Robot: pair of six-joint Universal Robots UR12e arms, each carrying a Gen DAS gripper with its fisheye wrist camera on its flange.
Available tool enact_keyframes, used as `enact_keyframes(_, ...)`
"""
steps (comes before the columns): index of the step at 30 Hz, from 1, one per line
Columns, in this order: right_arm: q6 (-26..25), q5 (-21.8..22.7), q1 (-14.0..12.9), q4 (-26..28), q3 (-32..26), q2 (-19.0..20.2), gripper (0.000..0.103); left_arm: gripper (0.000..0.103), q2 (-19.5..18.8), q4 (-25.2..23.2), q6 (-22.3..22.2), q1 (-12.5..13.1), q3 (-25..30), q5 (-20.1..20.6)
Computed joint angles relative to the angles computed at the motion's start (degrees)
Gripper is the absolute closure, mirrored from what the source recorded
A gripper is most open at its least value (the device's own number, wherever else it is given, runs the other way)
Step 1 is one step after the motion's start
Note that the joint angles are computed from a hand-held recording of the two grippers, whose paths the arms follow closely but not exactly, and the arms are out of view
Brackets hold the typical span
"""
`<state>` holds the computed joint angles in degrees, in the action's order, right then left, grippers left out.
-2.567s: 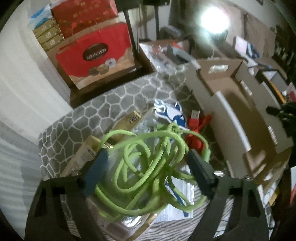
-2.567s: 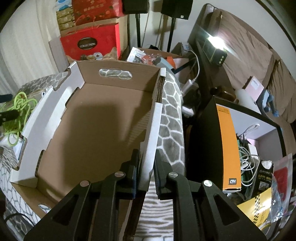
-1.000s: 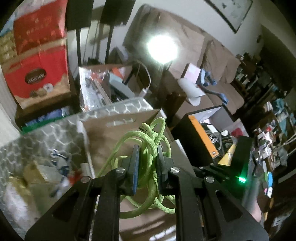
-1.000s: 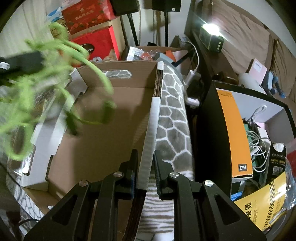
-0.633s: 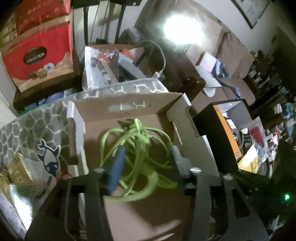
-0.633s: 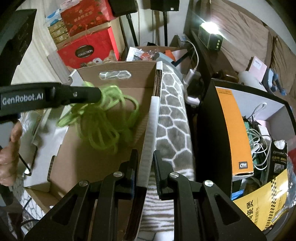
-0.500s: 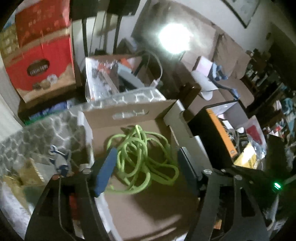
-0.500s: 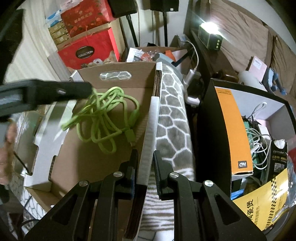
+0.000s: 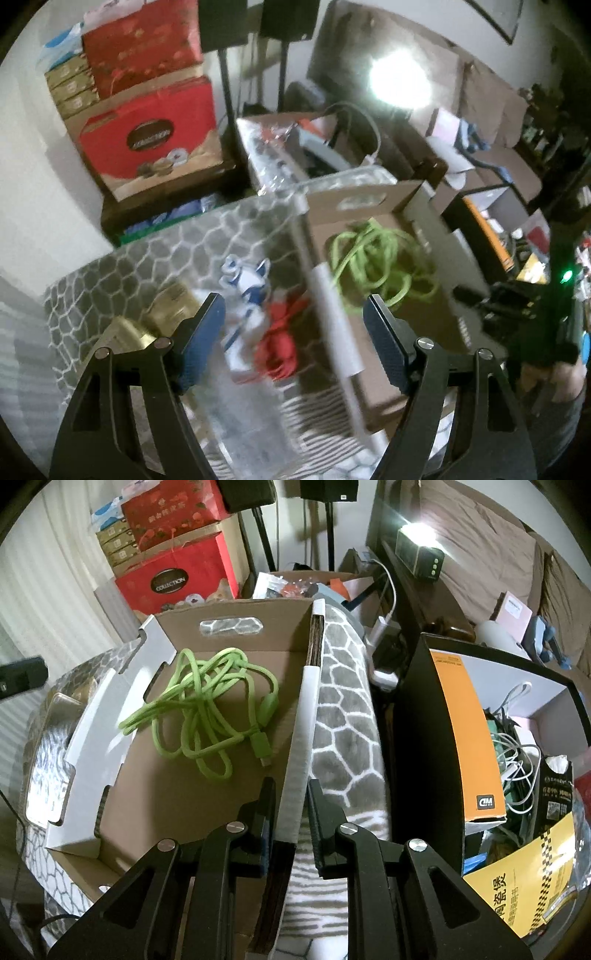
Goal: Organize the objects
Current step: 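Grasp the red cable with the left tool, then carry the red cable into the box beside the green cable and release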
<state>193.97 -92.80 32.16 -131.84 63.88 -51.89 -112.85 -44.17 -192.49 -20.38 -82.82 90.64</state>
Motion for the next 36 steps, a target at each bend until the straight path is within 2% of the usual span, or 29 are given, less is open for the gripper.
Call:
enact_keyframes(4,-0.4,-0.9,0.2,0.4,-0.4,0.3,0.084,0.033,0.6,-0.5,0.6,0.9,-1.9,-1.7)
enact_keyframes(9,-0.2,-0.8,0.2,0.5,-0.3,0.3,0.084,0.046,0.2,-2.8,1.9,1.2,-2.6,-2.6)
enact_keyframes(11,-0.2,-0.7,0.2,0.5,-0.2,0.2,0.084,0.049,-0.3,-3.7,2.3,1.0,-2.4,-2.5)
enact_keyframes(16,-0.2,-0.5,0.2,0.8,-0.2,0.2,0.084,0.050,-1.3,-5.6,3.8,0.6,-2.1,-2.1)
enact_keyframes(19,-0.1,-0.5,0.2,0.8,-0.2,0.2,0.084,0.051,-1.8,-6.1,4.6,0.1,-1.8,-0.3)
enact_keyframes(22,-0.2,-0.5,0.2,0.8,-0.2,0.2,0.084,0.066,-2.1,-6.4,4.8,-0.2,-1.6,0.0)
enact_keyframes(24,-0.1,-0.5,0.2,0.8,-0.2,0.2,0.084,0.075,-2.0,-5.8,4.7,-0.2,-1.8,-0.1)
enact_keyframes(26,-0.1,-0.5,0.2,0.8,-0.2,0.2,0.084,0.080,-1.8,-5.0,4.4,-0.2,-2.1,-0.3)
enact_keyframes(32,-0.1,-0.5,0.1,0.8,-0.2,0.2,0.084,0.082,-0.8,-3.0,1.9,0.5,-2.7,-1.0)
enact_keyframes(36,-0.1,-0.4,0.1,0.8,-0.2,0.2,0.084,0.082,0.5,0.2,-1.0,1.2,-3.2,-1.8)
